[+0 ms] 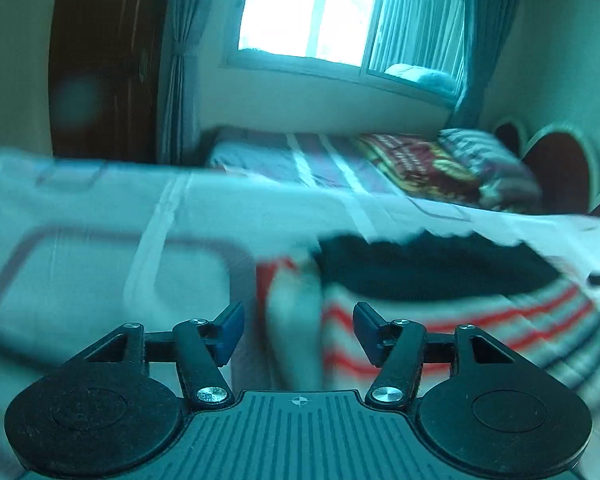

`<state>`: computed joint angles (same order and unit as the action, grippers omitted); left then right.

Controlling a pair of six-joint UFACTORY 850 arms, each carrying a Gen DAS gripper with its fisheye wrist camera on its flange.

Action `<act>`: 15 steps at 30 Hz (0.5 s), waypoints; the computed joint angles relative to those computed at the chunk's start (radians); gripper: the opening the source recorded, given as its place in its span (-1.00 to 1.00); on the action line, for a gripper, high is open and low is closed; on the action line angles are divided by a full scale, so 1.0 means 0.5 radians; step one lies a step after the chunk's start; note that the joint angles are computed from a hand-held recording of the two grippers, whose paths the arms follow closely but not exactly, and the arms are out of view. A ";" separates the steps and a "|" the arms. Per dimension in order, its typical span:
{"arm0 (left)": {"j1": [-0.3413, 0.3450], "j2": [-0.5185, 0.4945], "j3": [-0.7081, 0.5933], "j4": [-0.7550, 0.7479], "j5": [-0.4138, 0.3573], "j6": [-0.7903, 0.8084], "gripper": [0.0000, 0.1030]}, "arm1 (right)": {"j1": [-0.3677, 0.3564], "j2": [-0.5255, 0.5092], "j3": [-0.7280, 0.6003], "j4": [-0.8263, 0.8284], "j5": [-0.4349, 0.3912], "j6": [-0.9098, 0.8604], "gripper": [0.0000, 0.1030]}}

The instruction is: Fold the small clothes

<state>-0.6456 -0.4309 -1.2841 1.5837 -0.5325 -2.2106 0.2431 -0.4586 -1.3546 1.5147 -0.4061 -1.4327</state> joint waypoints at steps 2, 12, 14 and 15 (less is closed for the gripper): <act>-0.044 0.124 0.190 0.135 0.054 -0.289 0.15 | -0.074 0.111 0.182 0.013 -0.138 -0.007 -0.47; -0.121 0.125 0.291 0.187 0.236 -0.470 -0.39 | -0.091 0.415 0.599 0.348 -0.170 -0.339 -0.49; -0.119 0.119 0.285 0.176 0.243 -0.451 -0.39 | -0.093 0.417 0.598 0.208 -0.200 -0.225 -0.49; -0.114 0.129 0.291 0.198 0.260 -0.485 -0.39 | -0.087 0.424 0.603 0.174 -0.183 -0.212 -0.49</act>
